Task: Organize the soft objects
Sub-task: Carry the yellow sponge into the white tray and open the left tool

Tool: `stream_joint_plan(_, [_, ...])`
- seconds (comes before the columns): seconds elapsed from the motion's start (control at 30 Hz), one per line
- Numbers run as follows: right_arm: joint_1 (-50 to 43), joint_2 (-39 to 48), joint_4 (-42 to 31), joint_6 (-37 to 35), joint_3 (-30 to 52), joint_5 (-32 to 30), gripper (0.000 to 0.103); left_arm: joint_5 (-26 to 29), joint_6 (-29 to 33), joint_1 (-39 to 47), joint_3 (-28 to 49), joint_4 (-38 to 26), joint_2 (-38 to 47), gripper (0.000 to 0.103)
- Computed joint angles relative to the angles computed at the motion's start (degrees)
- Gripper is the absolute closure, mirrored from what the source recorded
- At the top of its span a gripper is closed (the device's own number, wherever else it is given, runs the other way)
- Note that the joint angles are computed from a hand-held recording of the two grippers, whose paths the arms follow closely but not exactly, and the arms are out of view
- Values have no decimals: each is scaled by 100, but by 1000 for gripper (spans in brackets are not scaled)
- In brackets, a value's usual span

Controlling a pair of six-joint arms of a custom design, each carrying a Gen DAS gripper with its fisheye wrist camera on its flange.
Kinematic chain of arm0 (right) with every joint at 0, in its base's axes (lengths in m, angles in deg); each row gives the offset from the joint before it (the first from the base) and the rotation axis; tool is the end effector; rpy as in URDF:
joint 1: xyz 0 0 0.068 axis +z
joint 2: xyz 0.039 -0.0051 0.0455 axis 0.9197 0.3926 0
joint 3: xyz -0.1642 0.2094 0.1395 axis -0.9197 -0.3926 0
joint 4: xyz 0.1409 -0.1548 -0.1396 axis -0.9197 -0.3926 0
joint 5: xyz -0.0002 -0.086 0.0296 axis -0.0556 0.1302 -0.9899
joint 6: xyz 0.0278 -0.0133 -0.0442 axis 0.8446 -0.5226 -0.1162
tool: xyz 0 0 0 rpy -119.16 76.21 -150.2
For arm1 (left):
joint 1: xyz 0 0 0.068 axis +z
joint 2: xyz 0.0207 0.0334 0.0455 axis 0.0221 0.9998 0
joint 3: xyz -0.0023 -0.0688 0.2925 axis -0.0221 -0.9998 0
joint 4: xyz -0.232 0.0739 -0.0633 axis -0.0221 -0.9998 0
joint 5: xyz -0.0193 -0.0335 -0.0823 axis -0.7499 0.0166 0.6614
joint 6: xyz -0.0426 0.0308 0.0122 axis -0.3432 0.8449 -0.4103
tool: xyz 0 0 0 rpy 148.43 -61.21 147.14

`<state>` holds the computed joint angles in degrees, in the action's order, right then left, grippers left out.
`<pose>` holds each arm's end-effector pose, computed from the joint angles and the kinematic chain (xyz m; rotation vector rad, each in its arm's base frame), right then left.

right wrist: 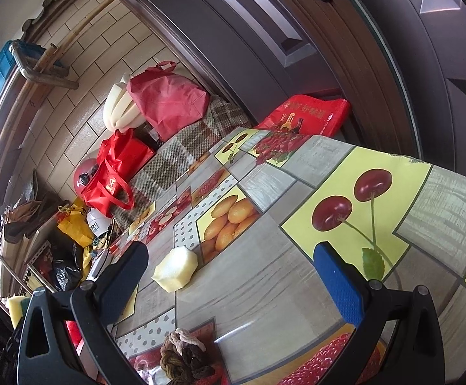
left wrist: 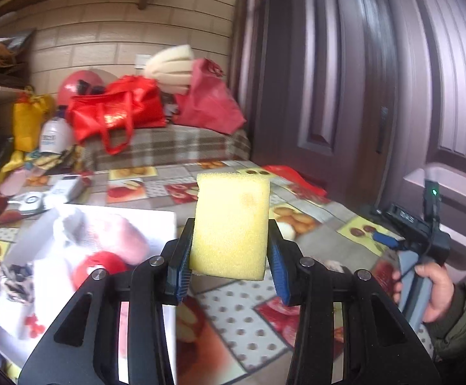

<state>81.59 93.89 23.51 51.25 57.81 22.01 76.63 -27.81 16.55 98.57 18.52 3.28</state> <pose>0.3422 0.0979 0.0928 0.1899 1.9956 0.7794 0.2183 0.0470 0.1463 -0.0175 1.8616 -0.1437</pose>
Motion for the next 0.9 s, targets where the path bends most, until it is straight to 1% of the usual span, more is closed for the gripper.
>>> stream_joint_plan(0.1, [-12, 8, -44, 36, 5, -60, 0, 100, -166, 462, 11, 35, -12, 62])
stream_joint_plan(0.17, [-49, 12, -139, 34, 73, -120, 0, -42, -208, 671, 37, -4, -45, 62])
stream_joint_plan(0.3, [-22, -10, -115, 43, 31, -88, 0, -837, -250, 848, 116, -63, -40, 62])
stream_joint_plan(0.4, [-43, 5, -121, -5, 52, -124, 0, -1150, -188, 1018, 135, -11, 117, 62])
stream_joint_plan(0.63, [-38, 0, -115, -19, 48, -116, 0, -1141, -164, 1397, 346, -100, 421, 62])
stream_joint_plan(0.73, [-43, -12, -137, 0, 48, -121, 0, -1174, -99, 1425, 523, -287, 484, 62])
stream_joint_plan(0.9, [-41, 1, -114, -9, 47, -130, 0, -1387, -69, 1325, 852, -623, 563, 62])
